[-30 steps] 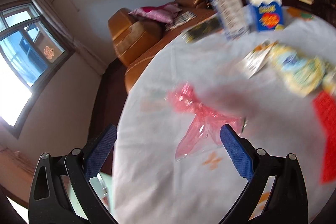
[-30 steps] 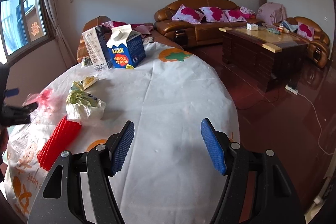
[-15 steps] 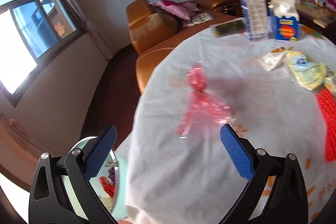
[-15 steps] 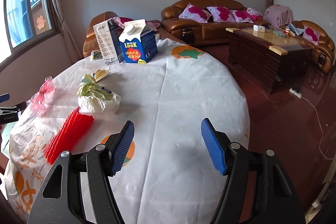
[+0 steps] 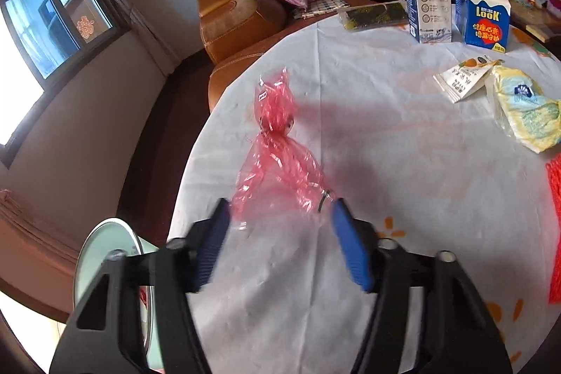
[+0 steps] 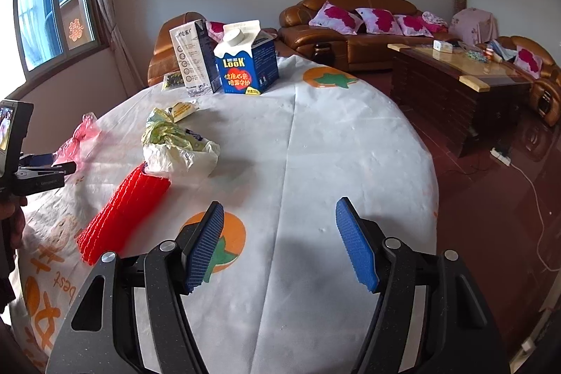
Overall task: Collect trash
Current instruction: 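Close the left gripper on the pink bag while the right gripper grasps the yellow-green bag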
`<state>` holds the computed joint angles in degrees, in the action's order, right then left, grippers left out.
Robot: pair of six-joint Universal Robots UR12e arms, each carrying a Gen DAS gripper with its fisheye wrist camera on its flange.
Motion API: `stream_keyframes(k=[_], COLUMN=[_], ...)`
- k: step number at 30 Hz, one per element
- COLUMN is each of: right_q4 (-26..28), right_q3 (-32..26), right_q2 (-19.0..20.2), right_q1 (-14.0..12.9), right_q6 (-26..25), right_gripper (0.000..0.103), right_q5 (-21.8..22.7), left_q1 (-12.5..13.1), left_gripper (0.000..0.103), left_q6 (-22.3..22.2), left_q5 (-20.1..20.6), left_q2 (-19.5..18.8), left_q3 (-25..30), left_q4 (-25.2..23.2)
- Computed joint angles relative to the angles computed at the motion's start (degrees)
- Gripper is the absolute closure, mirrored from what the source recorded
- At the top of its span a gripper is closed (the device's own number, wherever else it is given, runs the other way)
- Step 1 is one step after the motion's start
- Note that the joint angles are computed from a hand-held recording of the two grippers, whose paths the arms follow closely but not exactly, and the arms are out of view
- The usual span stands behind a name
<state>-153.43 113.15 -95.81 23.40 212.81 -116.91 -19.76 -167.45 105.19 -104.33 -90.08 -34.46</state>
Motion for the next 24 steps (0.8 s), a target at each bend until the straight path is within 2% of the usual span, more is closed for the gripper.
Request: stream_keyframes(k=[4,7,13,24], right_q4=[0.23,0.57,0.92,-0.40], right_q3=[-0.19,-0.43,-0.69,-2.63], right_q2=[0.14,0.32,0.48,1.25], right_q1=[0.21,0.46,0.56,0.44], right_q6=[-0.01,-0.19,-0.33,-1.13], right_gripper=[0.037,0.037,0.037,0.037], right_q5=[-0.30,-0.65,-0.69,0.04], left_q1=[1.65,2.45,4.28,5.71], left_gripper=[0.090,0.095,0.097,0.101], left_q6=[1.62,3.23,5.40,6.59], left_q5=[-4.19,-6.22,-11.50,-16.47], left_q2=[1.26,2.38,5.00,9.02], left_q3=[-1.14,-2.39,-4.18,-7.25], left_q4=[0.25,2.00,3.15,4.83])
